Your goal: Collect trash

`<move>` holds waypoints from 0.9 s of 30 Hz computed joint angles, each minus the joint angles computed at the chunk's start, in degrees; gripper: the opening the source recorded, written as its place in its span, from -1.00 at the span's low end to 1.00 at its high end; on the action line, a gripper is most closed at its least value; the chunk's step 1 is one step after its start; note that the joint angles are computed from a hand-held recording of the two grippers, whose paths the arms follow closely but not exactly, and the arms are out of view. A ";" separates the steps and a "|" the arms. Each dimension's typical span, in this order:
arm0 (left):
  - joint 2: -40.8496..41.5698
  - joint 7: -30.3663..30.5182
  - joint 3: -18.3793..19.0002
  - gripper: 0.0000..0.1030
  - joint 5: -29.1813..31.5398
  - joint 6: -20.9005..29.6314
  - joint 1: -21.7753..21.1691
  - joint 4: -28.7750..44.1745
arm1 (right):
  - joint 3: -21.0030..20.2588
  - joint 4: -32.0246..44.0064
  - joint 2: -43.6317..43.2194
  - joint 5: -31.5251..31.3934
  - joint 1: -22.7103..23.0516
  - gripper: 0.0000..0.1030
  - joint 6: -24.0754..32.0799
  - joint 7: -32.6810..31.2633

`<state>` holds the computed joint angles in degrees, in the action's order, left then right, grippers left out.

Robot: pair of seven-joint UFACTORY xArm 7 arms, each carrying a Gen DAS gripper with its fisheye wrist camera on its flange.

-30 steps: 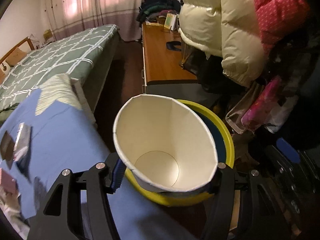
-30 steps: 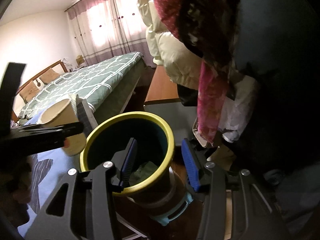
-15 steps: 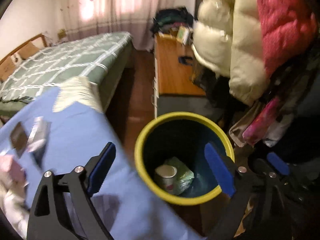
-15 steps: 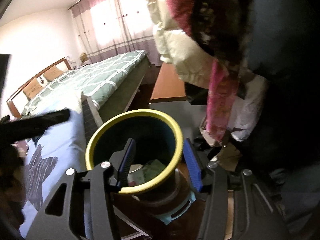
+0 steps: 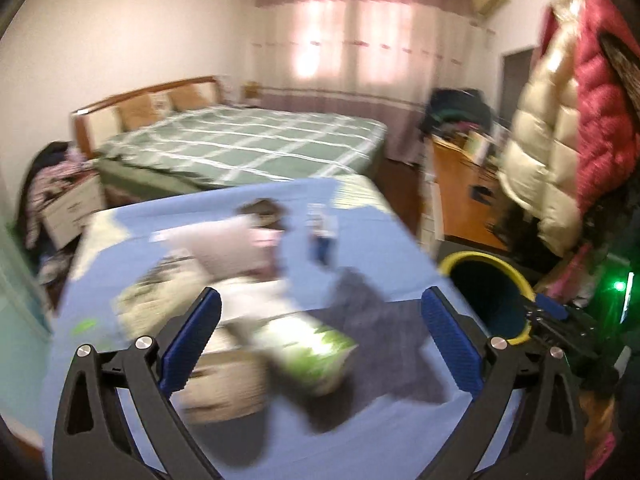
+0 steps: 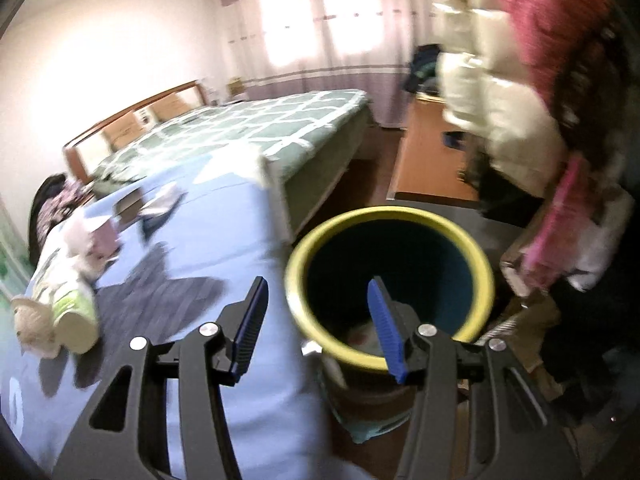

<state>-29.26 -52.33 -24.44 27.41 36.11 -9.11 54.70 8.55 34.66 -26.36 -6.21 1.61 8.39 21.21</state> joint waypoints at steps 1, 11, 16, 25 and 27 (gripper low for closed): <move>-2.57 0.59 1.49 0.91 -0.73 0.74 -0.45 -1.78 | 0.17 0.72 0.63 0.30 1.39 -0.03 0.12 -0.46; -24.76 4.56 6.67 0.91 -6.69 7.48 3.45 -16.27 | -1.81 7.81 7.58 7.39 17.24 -0.03 0.65 -8.52; -30.07 6.75 8.37 0.91 -10.20 8.02 5.04 -20.58 | 2.82 15.76 14.80 3.30 14.19 -0.03 0.68 -6.23; -30.05 7.94 6.58 0.91 -12.49 5.99 7.70 -21.92 | 0.36 47.04 39.14 -1.84 16.35 -0.03 16.69 -3.68; -29.33 7.86 6.68 0.91 -12.54 5.78 8.35 -21.81 | -0.78 54.90 45.04 -1.30 17.38 -0.03 21.41 -3.70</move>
